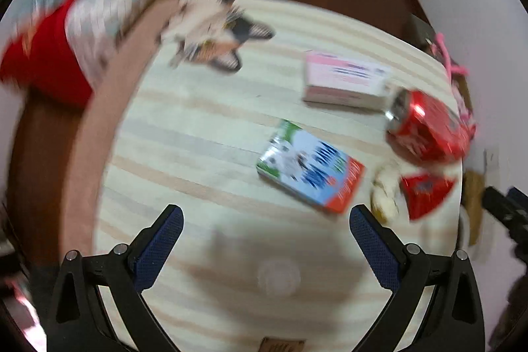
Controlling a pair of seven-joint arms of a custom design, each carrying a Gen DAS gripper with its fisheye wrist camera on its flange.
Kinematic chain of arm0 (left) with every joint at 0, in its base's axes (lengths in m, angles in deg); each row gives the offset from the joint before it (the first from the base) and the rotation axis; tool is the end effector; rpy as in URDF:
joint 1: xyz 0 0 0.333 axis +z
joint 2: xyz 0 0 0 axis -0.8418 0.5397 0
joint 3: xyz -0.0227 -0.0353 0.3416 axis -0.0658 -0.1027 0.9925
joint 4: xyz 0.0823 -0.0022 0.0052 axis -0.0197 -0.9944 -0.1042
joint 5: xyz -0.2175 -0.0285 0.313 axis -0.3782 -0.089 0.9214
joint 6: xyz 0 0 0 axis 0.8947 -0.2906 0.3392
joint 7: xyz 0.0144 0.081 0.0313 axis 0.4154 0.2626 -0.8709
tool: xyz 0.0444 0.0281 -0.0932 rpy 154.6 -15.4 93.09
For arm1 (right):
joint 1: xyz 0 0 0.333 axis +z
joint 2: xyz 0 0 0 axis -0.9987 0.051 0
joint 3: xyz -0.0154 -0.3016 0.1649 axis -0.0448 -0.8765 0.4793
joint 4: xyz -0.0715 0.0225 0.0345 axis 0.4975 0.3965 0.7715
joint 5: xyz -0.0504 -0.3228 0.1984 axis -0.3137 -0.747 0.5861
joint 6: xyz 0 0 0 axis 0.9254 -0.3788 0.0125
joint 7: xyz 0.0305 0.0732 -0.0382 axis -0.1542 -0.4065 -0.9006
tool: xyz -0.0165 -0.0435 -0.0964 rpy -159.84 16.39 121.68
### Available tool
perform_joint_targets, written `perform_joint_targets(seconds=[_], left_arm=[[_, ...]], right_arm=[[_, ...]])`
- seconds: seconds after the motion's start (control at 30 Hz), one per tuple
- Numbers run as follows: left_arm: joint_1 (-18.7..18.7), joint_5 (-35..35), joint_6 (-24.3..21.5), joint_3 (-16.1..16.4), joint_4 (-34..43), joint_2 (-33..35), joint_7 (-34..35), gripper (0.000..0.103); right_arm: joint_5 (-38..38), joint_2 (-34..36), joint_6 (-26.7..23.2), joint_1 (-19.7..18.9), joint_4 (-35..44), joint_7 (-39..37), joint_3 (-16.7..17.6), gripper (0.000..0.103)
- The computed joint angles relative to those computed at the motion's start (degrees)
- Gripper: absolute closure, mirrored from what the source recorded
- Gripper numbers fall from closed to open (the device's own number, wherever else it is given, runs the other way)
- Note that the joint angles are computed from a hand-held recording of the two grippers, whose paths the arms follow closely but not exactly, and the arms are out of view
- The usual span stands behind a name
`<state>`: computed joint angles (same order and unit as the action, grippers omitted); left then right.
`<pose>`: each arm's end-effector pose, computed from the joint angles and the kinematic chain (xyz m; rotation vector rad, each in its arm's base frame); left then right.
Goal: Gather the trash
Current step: 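Grasp the Pure Milk carton with left tool while right tool grasps the Coke can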
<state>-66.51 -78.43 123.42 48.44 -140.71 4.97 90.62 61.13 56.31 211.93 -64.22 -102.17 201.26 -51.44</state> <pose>0.5139 -0.1824 0.4801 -2.0428 2.2342 -0.3368 0.4536 0.2927 0.5201 -1.6028 2.3451 -0.2242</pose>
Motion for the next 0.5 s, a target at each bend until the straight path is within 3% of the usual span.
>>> perform_joint_targets(seconds=[0.1, 0.27, 0.33, 0.37, 0.4, 0.5], left_arm=[[0.8, -6.7, -2.5, 0.4, 4.1, 5.0, 0.1, 0.0], [2.4, -12.7, -5.9, -0.6, 9.7, 11.4, -3.0, 0.002], [2.2, -10.6, -5.8, -0.8, 10.5, 12.7, -5.3, 0.02], [2.1, -9.4, -5.8, -1.0, 10.5, 12.7, -6.1, 0.023], [2.0, -8.4, -4.3, -1.3, 9.7, 12.2, -5.4, 0.037], [1.5, -4.0, -2.5, -2.0, 9.4, 12.0, -0.3, 0.045]], right_arm=[[-3.6, 13.4, -7.9, 0.9, 15.0, -13.5, -1.3, 0.0], [-5.2, 31.3, -27.0, 3.9, 39.7, -30.2, -4.2, 0.0], [-4.9, 35.9, -31.0, 4.8, 46.1, -34.8, -5.3, 0.0], [-4.7, 37.8, -32.6, 5.3, 48.8, -36.7, -5.9, 0.0], [-4.7, 38.8, -33.4, 5.8, 50.2, -38.0, -6.6, 0.0], [-3.9, 40.5, -34.0, 6.8, 51.8, -41.3, -8.5, 0.0]])
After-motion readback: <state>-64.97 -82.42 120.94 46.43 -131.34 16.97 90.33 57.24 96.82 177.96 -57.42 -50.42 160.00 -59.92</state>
